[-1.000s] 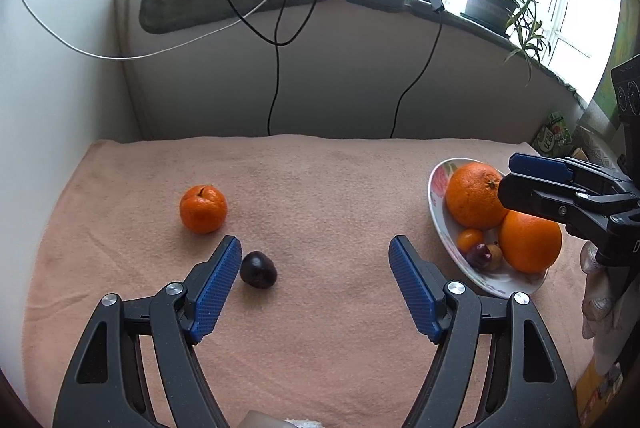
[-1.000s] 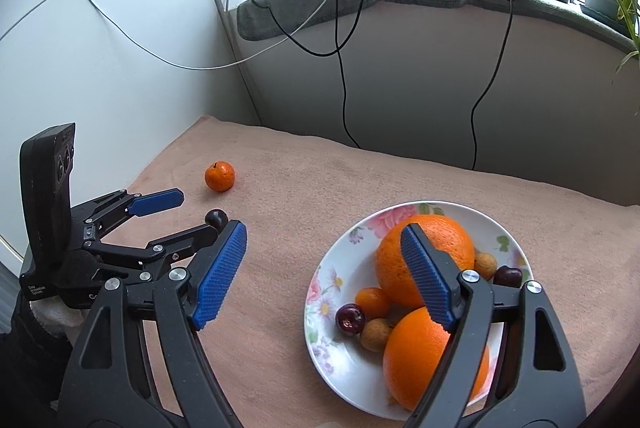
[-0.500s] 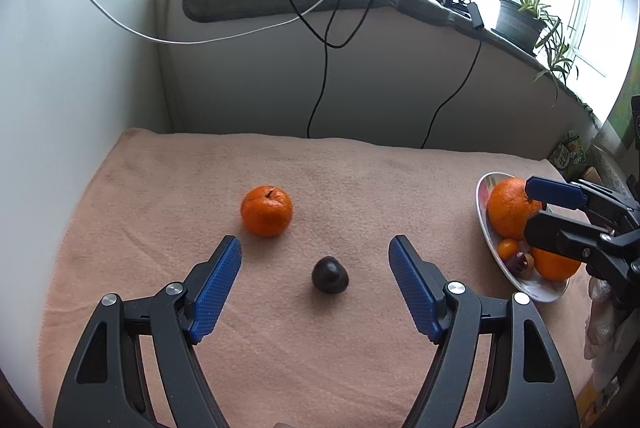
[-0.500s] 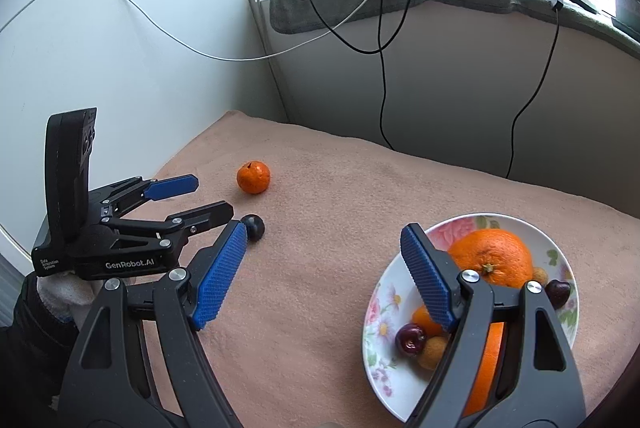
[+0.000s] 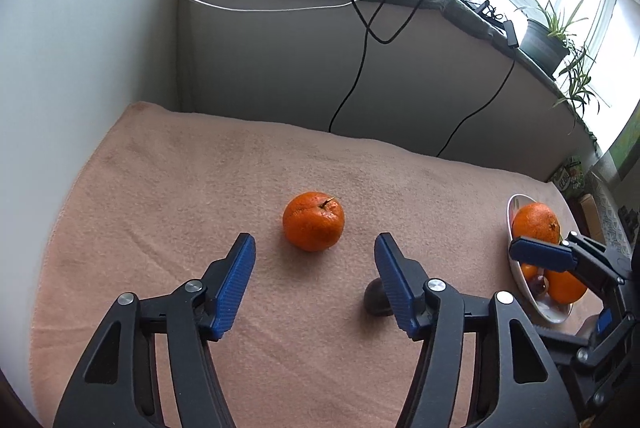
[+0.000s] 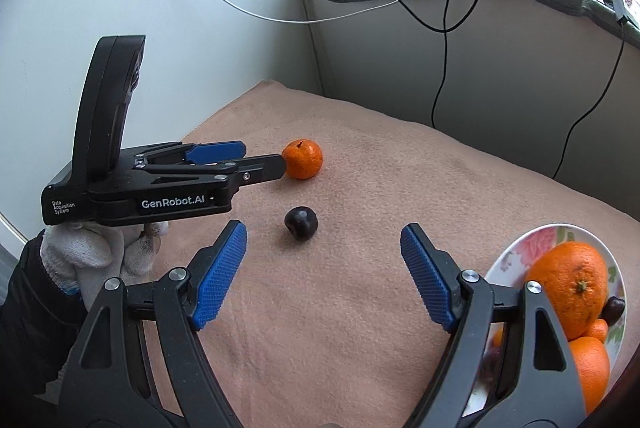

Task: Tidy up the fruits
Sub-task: 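Close the left tool on the tangerine while the right tool grasps the dark plum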

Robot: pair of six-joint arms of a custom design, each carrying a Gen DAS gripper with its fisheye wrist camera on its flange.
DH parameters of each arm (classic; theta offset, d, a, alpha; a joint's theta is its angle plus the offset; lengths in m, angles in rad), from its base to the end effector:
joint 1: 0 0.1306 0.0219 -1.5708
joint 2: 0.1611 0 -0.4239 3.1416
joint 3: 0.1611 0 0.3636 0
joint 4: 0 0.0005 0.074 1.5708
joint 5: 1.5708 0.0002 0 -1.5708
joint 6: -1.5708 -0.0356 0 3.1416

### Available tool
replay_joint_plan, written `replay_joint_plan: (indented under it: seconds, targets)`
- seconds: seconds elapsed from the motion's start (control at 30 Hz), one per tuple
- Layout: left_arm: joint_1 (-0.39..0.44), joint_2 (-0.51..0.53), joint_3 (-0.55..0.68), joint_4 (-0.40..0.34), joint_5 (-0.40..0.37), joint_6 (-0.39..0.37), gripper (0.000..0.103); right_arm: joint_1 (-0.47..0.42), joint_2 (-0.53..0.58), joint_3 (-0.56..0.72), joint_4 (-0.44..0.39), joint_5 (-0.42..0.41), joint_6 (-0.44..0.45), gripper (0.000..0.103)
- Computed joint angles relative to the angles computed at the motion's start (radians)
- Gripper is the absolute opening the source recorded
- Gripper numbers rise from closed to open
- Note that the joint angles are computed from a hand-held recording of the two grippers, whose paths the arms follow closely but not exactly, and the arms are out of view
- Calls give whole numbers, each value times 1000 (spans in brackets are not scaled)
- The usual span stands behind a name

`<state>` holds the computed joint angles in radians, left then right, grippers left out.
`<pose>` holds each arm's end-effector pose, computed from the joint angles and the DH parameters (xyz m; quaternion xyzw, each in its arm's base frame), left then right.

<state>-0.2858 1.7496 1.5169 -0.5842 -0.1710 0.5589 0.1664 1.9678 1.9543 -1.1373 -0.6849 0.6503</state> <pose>0.5691 -0.1614 0.3667 -0.1572 0.9135 -0.0779 0.3671 0.6385 0.1296 0.3924 -0.4301 0.8177 0.2718 0.2693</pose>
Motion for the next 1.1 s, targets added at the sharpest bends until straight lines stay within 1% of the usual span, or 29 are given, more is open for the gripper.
replay_joint_plan:
  seconds: [0.07,0.13,0.17,0.2,0.23,0.33,0.37,0.4,0.53,0.6,0.7,0.9,0.97,1.03,1.1]
  targets:
    - [7,8,5,1,15,2,57,13,8,1,-4,10,0,82]
    - [13,17,8,0,25,-1,56,27,13,-3,-2,23,-1,82]
    - [16,21,11,-1,31,0,56,33,18,-2,-7,26,4,78]
    - [19,26,14,-1,39,-2,55,41,25,3,-21,32,15,70]
    - [20,31,17,-5,42,-3,53,48,31,5,-27,43,21,68]
    - [24,43,28,-12,49,-8,52,66,48,8,-28,65,25,61]
    - [25,47,31,-14,52,-10,52,71,55,13,-31,71,23,54]
    - [25,53,37,-18,53,-13,52,76,61,16,-30,77,18,51]
    - [31,60,41,-22,63,-18,50,89,77,24,-15,98,0,48]
    - [34,62,41,-19,70,-21,50,92,85,32,-22,98,-2,43]
    - [34,64,45,-23,66,-30,48,98,90,34,-19,106,1,42]
    - [34,69,55,-31,69,-49,40,110,97,36,-11,119,-7,35]
    - [32,70,59,-37,58,-57,40,111,99,37,-7,121,-6,34]
    - [32,76,67,-37,55,-58,40,112,100,39,-5,123,-7,29]
    - [31,77,67,-36,51,-58,39,110,102,42,-8,118,-9,29]
